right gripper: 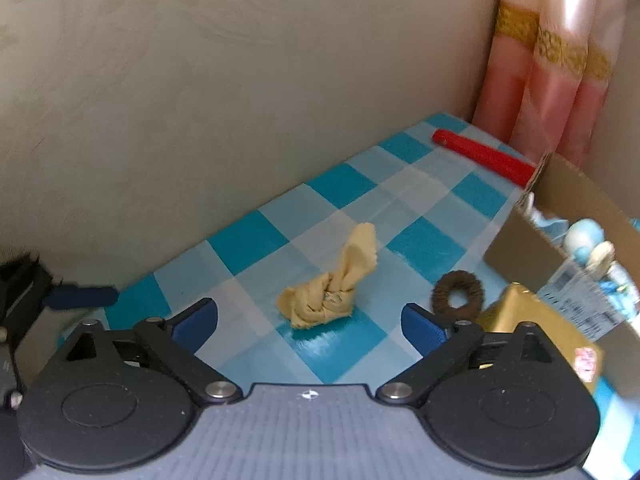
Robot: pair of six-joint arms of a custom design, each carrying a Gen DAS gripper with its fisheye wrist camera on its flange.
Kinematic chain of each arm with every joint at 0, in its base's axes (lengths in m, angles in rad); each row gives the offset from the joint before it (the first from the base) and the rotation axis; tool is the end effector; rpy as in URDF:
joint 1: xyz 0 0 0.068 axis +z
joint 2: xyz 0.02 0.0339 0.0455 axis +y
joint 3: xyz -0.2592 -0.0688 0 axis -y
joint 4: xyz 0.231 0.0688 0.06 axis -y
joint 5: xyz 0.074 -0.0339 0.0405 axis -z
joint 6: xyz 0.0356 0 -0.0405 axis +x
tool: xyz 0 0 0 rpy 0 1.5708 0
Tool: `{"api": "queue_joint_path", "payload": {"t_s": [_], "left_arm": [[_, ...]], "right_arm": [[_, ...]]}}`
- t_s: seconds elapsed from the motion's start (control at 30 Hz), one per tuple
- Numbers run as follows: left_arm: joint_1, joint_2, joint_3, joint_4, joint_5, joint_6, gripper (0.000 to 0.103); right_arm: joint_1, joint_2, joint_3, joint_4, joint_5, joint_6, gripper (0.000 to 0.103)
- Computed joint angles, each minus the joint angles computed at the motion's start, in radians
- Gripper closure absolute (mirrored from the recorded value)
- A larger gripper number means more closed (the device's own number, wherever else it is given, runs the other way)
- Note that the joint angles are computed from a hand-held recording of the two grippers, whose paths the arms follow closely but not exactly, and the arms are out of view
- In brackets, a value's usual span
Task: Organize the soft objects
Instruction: 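Move the right tool to the yellow cloth bunny on the table, then close the right tool on the yellow cloth bunny and lift it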
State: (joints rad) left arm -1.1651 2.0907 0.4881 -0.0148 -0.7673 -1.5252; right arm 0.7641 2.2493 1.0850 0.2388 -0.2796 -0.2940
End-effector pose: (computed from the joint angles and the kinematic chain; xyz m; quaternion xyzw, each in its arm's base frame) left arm 0.1004 -0.1710 0.0061 -0.1574 0.9136 0.1048 0.3599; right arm 0.2778 0.2798 0.0404 -0.5121 0.7885 0.2016 0.2746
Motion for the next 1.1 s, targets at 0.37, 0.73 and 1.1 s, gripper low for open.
{"api": "queue_joint_path", "payload": {"t_s": [0.37,0.73,1.1], "left_arm": [[-0.046,0.025,0.013,-0.033,-0.001,-0.077,0.005],[-0.041,0.046,0.003,0.014,0.000,-0.062,0.005],[-0.025,0.047,-0.012,0.052,-0.001,-0.047,0.005]], "right_arm": [[0.041,0.136,0.170,-0.074,0.068,0.090,0.022],[0.057,0.173,0.195,-0.060,0.124,0.085,0.031],[0.058,0.148,0.147,-0.027,0.111,0.055,0.061]]}}
